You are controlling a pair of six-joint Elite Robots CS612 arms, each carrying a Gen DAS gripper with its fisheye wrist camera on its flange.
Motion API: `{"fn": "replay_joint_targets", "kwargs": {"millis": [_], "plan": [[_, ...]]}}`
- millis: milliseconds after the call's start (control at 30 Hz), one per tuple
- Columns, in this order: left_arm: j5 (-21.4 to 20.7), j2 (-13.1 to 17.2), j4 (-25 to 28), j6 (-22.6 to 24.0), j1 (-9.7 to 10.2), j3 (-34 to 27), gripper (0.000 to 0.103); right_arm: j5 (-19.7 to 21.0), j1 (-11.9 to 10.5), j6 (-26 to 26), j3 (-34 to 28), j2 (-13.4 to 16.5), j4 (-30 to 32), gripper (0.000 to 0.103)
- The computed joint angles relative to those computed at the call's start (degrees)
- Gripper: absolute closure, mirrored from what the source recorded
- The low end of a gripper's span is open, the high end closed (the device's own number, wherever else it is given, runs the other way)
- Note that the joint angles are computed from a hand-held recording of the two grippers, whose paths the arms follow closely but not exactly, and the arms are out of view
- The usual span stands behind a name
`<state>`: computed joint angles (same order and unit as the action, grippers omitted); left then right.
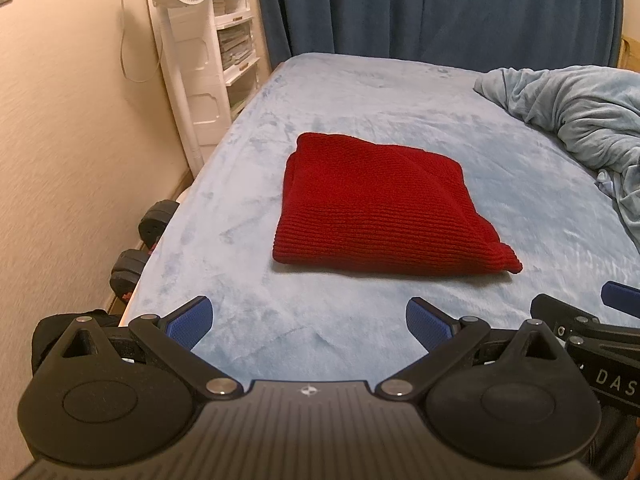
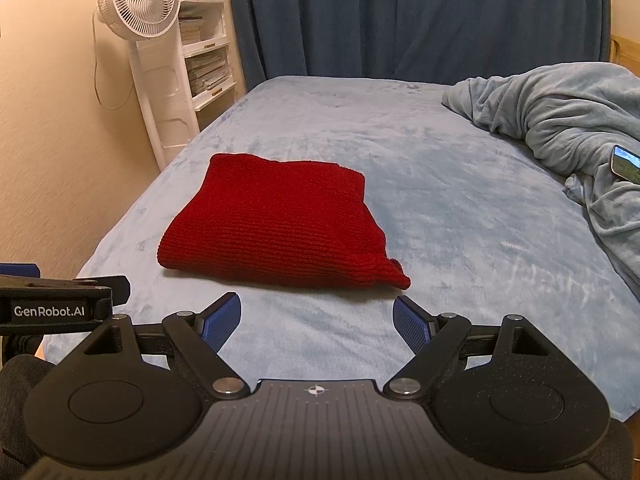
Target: Fold small clothes
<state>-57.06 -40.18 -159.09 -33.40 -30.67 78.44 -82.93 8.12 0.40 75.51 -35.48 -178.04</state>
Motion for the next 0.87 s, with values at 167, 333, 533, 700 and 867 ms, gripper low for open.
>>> {"fn": "replay_joint_targets", "kwargs": {"millis": [167, 333, 533, 700, 867], "plan": [[-0.2, 0.0, 0.1, 0.0, 0.02, 0.0, 0.000, 0.1, 0.0, -0.3, 0.0, 0.0, 0.0, 0.019], [-0.3, 0.0, 0.0, 0.2, 0.06, 0.0, 0.000, 0.1, 0.0, -0.5, 0.2, -0.2, 0.0, 0.019], [-0.3, 0.1, 0.1, 0.2, 0.06, 0.0, 0.000, 0.2, 0.0, -0.5, 0.1, -0.1, -0.1, 0.019], [1.3, 0.2, 0.8, 0.2, -0.30, -0.1, 0.000, 0.2, 0.0, -0.5, 0.1, -0.2, 0.0, 0.019], [0.2, 0.1, 1.5, -0.3, -0.15, -0.1, 0.000, 0.6, -0.1, -0.6, 0.3, -0.3, 0.0, 0.019]]}}
